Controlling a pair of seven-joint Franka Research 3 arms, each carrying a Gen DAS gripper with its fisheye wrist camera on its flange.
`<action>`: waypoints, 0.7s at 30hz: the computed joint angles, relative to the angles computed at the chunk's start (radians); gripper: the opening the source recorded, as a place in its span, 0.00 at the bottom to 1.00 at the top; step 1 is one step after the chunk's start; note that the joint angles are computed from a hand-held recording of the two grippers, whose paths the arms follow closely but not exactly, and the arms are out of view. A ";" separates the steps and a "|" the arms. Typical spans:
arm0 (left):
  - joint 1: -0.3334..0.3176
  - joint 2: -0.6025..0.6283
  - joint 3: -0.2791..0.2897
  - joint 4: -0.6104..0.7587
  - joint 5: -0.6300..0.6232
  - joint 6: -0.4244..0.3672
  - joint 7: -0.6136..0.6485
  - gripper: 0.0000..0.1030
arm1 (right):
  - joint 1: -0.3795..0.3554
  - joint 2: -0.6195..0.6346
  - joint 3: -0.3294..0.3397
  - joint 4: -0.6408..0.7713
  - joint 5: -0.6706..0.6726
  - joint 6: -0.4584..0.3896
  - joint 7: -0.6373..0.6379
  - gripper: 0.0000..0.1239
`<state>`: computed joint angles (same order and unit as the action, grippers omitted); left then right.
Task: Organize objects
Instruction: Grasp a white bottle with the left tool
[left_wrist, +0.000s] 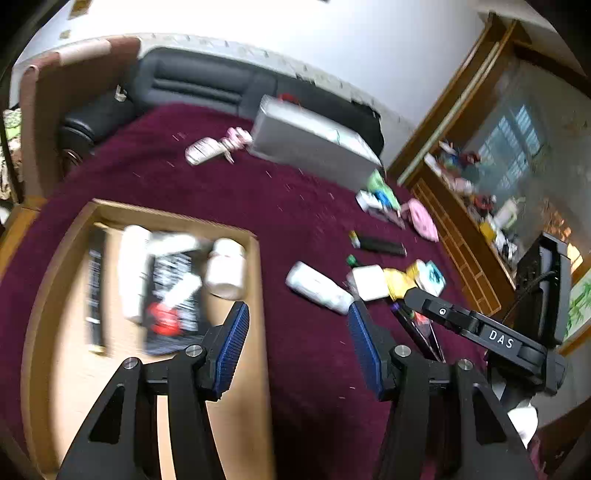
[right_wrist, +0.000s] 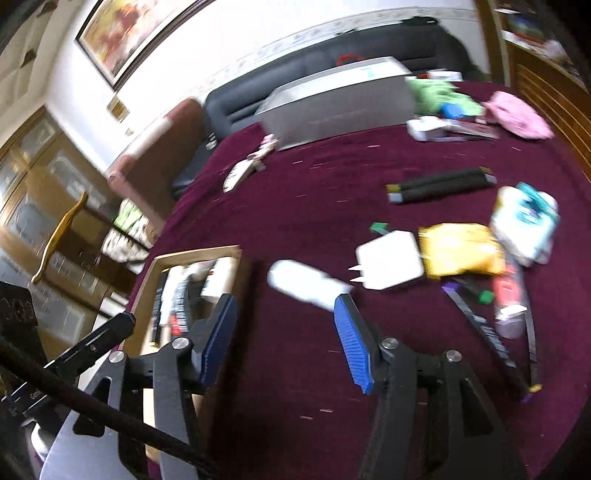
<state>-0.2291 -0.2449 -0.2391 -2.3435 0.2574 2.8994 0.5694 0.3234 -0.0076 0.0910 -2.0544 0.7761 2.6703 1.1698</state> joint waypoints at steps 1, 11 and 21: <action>-0.006 0.036 -0.006 0.030 -0.007 -0.007 -0.003 0.48 | -0.004 -0.003 -0.005 -0.009 0.013 0.008 -0.009 0.44; -0.062 0.344 -0.020 0.378 0.385 -0.320 -0.428 0.48 | -0.055 0.009 -0.033 -0.047 0.318 0.051 -0.314 0.44; -0.154 0.529 0.046 0.579 0.460 -0.485 -0.479 0.53 | -0.100 0.043 -0.047 -0.029 0.458 -0.004 -0.436 0.44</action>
<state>-0.3830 0.2842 -0.1935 -1.7647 0.7174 2.4140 0.0900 0.2233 0.0357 0.0440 -2.0830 1.2341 2.6661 0.7338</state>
